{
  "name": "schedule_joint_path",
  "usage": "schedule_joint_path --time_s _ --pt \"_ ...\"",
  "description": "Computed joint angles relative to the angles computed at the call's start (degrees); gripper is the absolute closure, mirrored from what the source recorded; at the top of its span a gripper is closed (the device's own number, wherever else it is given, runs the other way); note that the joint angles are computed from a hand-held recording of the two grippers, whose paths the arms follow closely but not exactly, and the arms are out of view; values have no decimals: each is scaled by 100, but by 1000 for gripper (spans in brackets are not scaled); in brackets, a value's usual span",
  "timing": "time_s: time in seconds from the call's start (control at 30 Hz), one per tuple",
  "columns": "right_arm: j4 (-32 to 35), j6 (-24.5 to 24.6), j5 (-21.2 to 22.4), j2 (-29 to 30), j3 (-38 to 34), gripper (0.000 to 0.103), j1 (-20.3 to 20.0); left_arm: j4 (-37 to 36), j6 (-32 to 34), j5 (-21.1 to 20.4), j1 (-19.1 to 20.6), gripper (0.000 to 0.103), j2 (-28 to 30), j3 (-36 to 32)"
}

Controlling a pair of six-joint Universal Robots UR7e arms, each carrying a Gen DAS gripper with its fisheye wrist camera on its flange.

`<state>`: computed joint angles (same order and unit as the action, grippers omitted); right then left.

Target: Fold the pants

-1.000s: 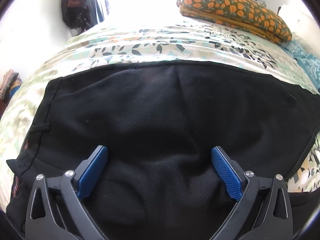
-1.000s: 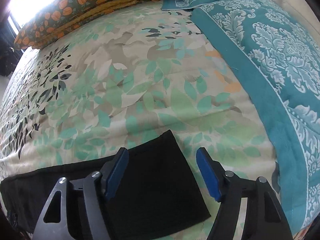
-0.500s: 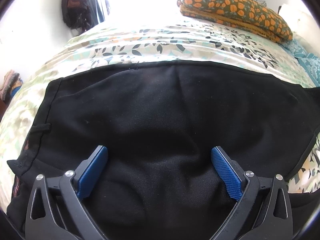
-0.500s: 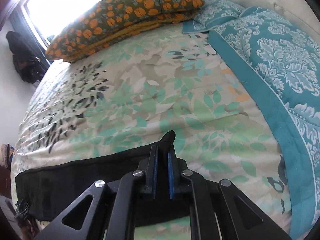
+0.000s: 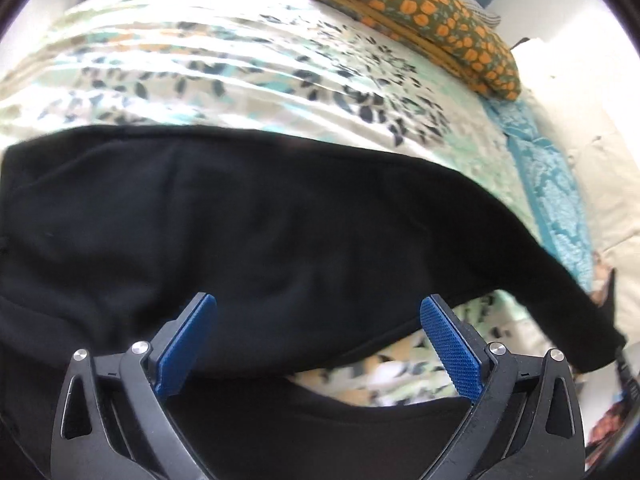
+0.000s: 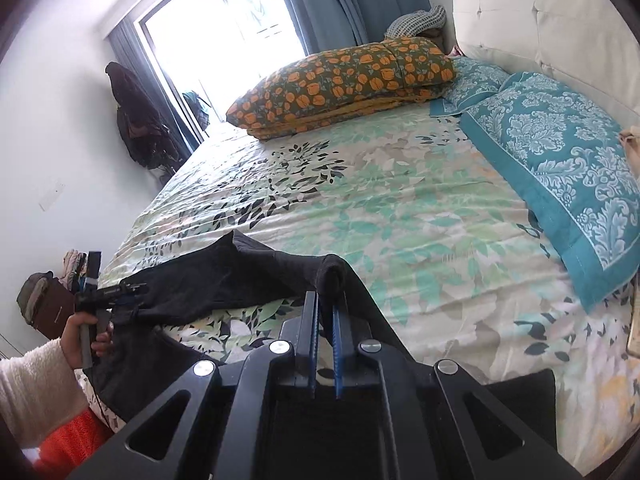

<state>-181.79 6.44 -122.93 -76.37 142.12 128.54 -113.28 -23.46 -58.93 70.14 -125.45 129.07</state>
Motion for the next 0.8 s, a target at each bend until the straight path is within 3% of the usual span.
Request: schedule_joint_path --time_s 0.1,0.3,0.43,0.67,0.7,0.73,0.77,0.8 --pt "-12 201 -89 -170 197 97 209 -518 -184 -630 268 1 606 -148" --pt "-43 366 -172 -575 531 97 448 -1315 -540 -849 390 1 1320 -334" --pt "50 365 -172 -859 739 97 562 -1823 -697 -1151 785 1 1696 -492" --pt "291 140 -176 -1313 890 97 1013 -1961 -829 -1581 1245 3 1931 -532" --pt "387 87 -159 -1416 897 97 1053 -1997 -796 -1683 1293 7 1901 -518" --pt "490 31 -164 -1511 894 97 1070 -2056 -772 -1739 1301 20 1844 -485" --pt "615 -16 -155 -1600 885 97 1035 -2009 -772 -1809 1317 83 1795 -494" --pt "683 -59 -155 -1664 891 97 957 -1824 -876 -1836 1324 96 1767 -540"
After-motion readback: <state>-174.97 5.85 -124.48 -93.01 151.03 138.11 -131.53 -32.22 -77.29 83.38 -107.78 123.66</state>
